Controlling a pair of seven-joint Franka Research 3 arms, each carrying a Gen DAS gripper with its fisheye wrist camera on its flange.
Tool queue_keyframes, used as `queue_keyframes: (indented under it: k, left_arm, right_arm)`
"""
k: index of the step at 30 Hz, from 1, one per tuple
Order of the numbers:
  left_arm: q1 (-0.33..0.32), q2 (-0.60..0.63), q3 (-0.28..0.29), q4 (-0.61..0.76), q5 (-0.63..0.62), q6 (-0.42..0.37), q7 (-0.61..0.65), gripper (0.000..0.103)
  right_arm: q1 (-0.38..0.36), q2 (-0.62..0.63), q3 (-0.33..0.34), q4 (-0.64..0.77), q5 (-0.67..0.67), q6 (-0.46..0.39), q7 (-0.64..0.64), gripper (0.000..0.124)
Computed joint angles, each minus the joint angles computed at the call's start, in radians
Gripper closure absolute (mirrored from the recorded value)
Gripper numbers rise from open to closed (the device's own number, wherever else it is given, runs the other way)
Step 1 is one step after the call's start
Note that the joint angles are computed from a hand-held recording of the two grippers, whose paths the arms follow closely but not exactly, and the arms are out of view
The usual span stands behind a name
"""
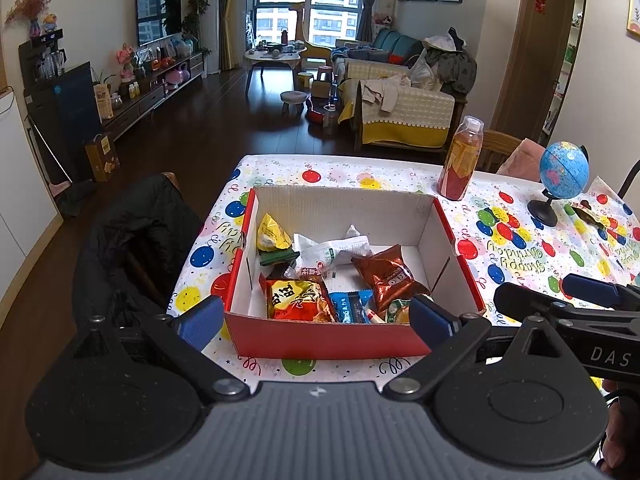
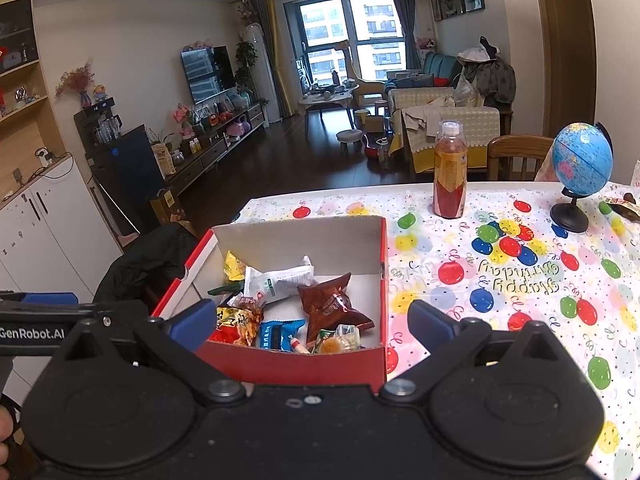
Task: Organize snacks
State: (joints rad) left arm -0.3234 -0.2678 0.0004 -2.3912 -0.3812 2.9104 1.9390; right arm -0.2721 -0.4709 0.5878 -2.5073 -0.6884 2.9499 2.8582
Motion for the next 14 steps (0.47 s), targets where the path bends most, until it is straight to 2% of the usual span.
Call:
queue_keyframes:
  k: [14]
  left_arm:
    - [0.003, -0.018, -0.008, -0.013, 0.017, -0.022, -0.027, 0.003]
  right_arm:
    - [0.012, -0.003, -0.005, -0.006, -0.006, -0.003, 0.014, 0.022]
